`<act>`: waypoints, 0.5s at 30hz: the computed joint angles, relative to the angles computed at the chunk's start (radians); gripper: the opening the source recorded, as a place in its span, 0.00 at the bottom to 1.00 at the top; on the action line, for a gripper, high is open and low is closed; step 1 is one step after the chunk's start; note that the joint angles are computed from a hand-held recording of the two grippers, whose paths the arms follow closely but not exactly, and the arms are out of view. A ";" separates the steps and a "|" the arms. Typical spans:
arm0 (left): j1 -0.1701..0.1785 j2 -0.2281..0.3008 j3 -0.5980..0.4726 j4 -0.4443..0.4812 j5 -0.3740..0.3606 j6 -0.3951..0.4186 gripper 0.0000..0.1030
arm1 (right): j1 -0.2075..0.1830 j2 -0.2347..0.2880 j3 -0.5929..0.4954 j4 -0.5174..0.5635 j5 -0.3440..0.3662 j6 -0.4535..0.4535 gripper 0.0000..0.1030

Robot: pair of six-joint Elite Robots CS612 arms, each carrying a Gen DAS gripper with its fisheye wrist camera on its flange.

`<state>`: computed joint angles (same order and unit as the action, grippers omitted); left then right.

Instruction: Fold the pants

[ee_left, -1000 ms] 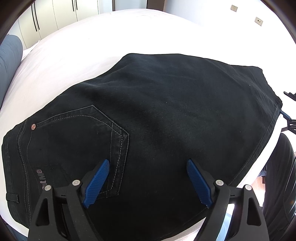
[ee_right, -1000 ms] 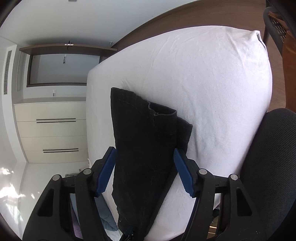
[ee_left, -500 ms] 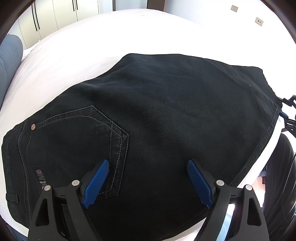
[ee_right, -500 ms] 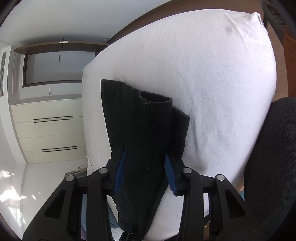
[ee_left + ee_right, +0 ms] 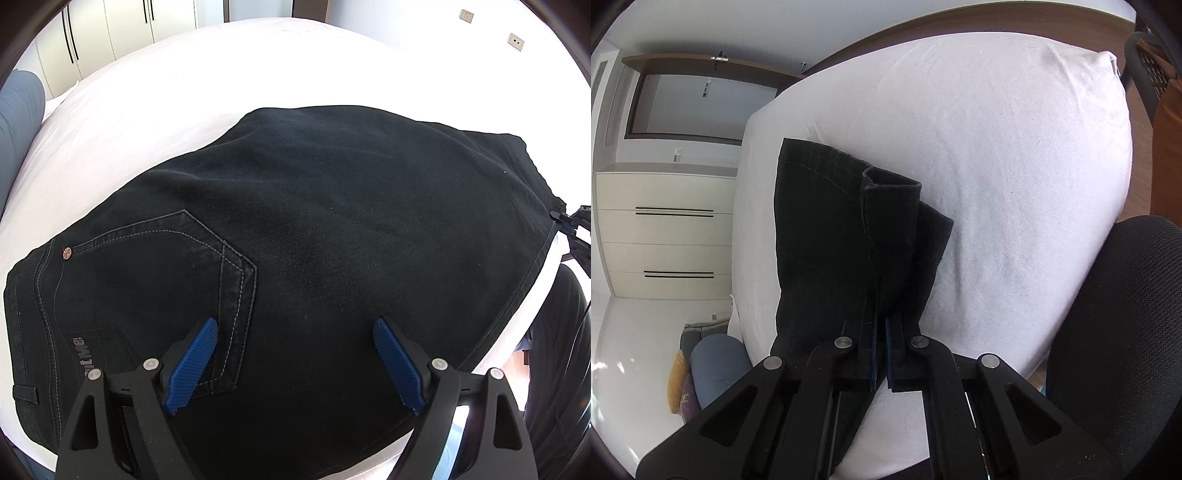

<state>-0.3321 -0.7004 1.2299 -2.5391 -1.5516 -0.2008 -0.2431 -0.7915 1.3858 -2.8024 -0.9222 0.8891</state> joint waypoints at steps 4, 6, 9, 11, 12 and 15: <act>0.000 -0.003 0.006 -0.003 0.001 0.002 0.85 | 0.000 0.011 -0.008 -0.008 0.003 0.029 0.01; 0.000 -0.004 0.009 -0.005 0.002 0.003 0.85 | 0.000 0.012 -0.005 -0.012 0.005 0.035 0.02; 0.000 -0.003 0.009 -0.007 0.002 0.001 0.85 | -0.004 0.024 -0.013 -0.032 0.031 0.059 0.02; 0.002 -0.003 0.009 -0.010 0.000 -0.003 0.85 | -0.014 0.039 -0.012 -0.078 0.084 0.122 0.02; 0.002 -0.004 0.011 -0.011 0.000 -0.004 0.85 | -0.017 0.035 -0.007 -0.081 0.088 0.127 0.03; 0.004 -0.004 0.013 -0.019 -0.005 -0.010 0.85 | -0.015 -0.009 0.009 -0.011 0.007 0.069 0.04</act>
